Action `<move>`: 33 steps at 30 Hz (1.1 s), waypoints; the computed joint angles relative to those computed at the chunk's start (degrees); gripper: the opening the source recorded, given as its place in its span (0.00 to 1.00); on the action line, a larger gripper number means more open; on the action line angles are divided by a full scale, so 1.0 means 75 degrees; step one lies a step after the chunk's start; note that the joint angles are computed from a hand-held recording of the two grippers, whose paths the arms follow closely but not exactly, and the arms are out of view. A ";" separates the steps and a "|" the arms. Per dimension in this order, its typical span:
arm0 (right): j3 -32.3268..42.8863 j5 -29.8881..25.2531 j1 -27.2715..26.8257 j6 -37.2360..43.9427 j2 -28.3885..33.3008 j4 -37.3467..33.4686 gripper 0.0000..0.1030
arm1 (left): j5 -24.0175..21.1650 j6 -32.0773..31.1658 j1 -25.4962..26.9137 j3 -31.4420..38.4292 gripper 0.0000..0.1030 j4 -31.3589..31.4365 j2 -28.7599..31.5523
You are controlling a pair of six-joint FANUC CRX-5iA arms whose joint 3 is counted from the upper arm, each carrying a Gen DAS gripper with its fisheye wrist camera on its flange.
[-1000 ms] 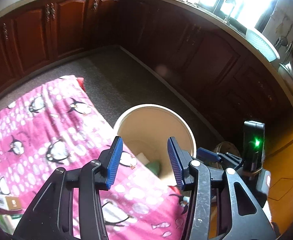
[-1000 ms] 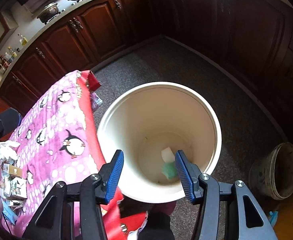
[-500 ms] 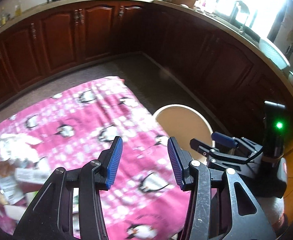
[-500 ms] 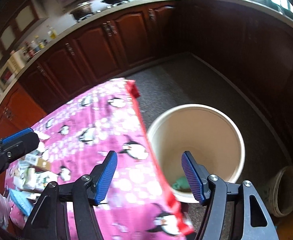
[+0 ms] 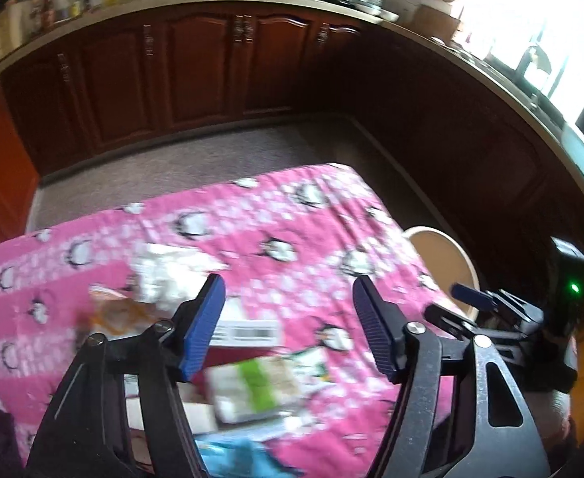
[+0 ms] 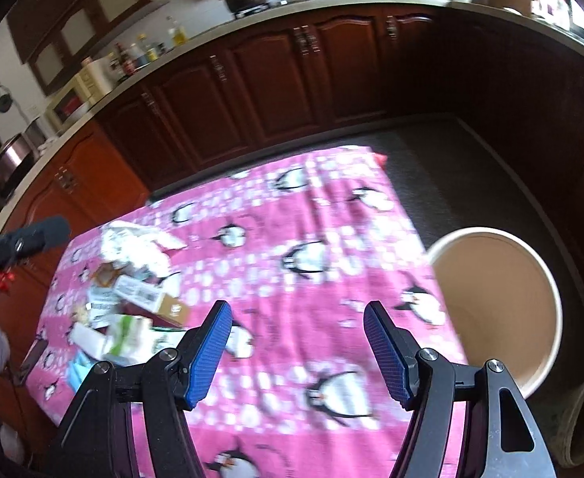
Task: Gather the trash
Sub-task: 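Move both tools back over the table toward the tissues and boxes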
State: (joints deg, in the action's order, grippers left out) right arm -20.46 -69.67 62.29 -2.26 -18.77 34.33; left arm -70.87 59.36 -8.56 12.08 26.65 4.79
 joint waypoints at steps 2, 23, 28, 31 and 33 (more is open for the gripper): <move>0.0163 0.0156 -0.0033 0.0252 0.0206 -0.0117 0.64 | -0.0114 0.0024 0.0260 0.0142 0.66 0.0001 0.0213; 0.1600 0.1228 -0.0866 0.2647 0.1792 -0.1526 0.64 | -0.0226 0.0129 -0.0017 0.1411 0.65 -0.1437 0.2201; 0.2002 0.1513 -0.1136 0.3388 0.2131 -0.1951 0.64 | -0.0484 0.0276 0.0045 0.1901 0.18 -0.1238 0.2728; 0.2274 0.1697 -0.1336 0.3867 0.2377 -0.2199 0.64 | -0.0592 0.0435 0.0306 0.1974 0.15 -0.0558 0.2894; 0.2539 0.1801 -0.1511 0.4350 0.2590 -0.2535 0.64 | -0.0529 0.0452 0.0455 0.1935 0.15 -0.0256 0.2873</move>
